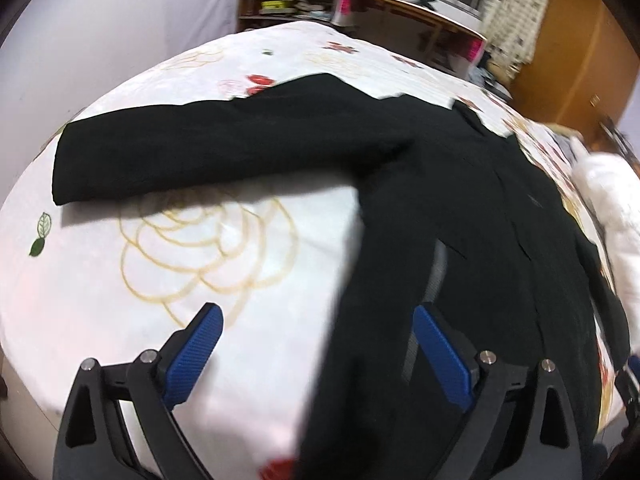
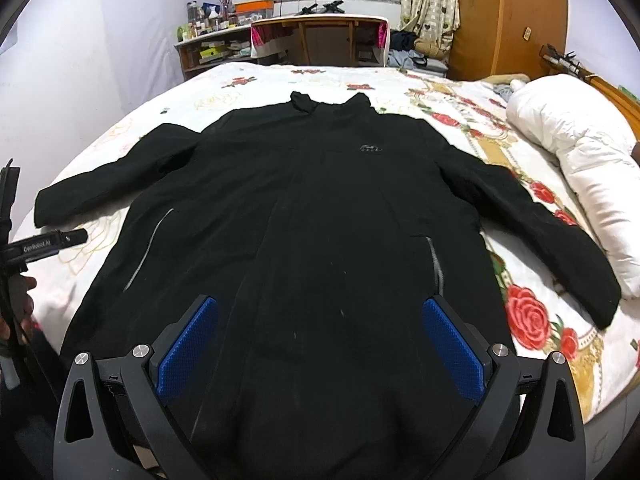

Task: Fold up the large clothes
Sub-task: 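Grasp the coat sleeve with the left gripper and fold it across the coat body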

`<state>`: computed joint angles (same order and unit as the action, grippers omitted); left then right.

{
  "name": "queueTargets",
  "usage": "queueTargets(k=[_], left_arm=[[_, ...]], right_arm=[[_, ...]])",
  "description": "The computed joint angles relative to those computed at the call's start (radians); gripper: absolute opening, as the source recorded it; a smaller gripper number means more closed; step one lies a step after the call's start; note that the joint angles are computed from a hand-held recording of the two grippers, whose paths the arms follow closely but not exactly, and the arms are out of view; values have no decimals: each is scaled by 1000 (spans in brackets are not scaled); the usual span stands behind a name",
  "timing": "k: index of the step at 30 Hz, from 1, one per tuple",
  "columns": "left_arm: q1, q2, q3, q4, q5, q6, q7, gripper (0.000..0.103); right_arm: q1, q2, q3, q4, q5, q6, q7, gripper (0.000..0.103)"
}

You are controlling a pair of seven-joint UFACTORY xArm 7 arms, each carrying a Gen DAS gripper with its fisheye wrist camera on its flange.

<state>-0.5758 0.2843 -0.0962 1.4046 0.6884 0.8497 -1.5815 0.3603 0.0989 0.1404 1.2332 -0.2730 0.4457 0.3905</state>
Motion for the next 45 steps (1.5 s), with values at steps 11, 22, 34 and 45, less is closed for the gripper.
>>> queueTargets(k=[11,22,34,45], left_arm=[[116,-51,46,-150,-6,-121,-141,90],[191,-82,83,-235,118,-221,-354,80],[228,-42,83,-182,174,-135,-351,33],[161,-22,62,34,245,60,-140,15]], right_arm=[[28,183,-21,196,30,44,-29,102],[42,336,-8,385,141,94,-163,102],[74,421,-55,488,152,134,-154,102],[75,366,-92,440,58,164,-71,102]])
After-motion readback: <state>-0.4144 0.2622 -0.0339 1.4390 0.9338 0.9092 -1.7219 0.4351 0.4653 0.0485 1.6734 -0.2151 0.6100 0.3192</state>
